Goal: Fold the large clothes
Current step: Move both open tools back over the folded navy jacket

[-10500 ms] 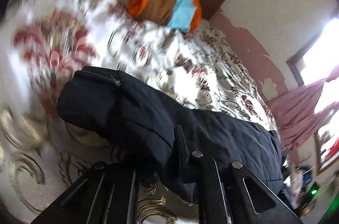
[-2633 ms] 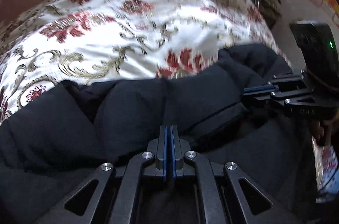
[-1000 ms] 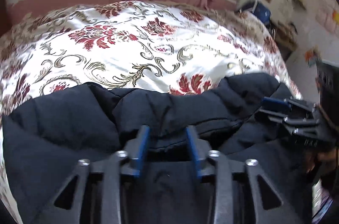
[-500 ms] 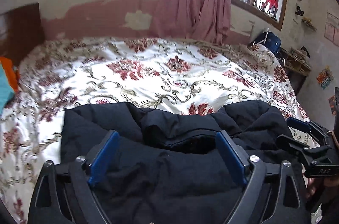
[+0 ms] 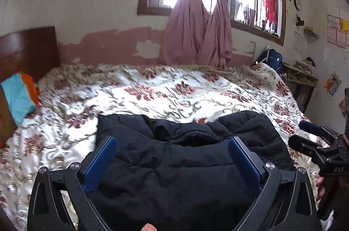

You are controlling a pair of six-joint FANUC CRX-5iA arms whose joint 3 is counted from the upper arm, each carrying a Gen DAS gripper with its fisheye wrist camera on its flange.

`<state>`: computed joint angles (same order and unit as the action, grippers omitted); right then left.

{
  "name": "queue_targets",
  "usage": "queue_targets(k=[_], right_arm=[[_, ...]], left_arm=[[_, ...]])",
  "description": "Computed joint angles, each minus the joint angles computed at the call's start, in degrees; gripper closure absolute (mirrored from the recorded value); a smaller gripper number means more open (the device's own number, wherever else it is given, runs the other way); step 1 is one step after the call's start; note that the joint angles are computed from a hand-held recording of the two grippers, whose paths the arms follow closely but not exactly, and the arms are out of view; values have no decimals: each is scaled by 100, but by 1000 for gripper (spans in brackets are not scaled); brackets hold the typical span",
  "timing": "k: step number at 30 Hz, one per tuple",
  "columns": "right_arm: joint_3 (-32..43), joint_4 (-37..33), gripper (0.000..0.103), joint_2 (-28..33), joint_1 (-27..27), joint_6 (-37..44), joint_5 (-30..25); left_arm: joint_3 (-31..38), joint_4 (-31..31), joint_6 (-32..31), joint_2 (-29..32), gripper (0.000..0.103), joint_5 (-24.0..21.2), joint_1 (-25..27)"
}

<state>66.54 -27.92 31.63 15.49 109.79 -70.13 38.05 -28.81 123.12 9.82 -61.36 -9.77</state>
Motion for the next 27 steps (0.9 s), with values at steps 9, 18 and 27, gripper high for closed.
queue_targets(k=[9, 18, 27], right_arm=[[-1806, -395, 2, -1209, -158, 547, 750], [-2836, -610, 2, -2011, -321, 1041, 1118], [-4435, -993, 2, -3085, -504, 1842, 1964]], left_arm=[[-351, -1114, 388, -462, 0, -454, -838], [-730, -1133, 1056, -829, 0, -716, -1078], [-1342, -1440, 1361, -1239, 0, -1040, -1561]])
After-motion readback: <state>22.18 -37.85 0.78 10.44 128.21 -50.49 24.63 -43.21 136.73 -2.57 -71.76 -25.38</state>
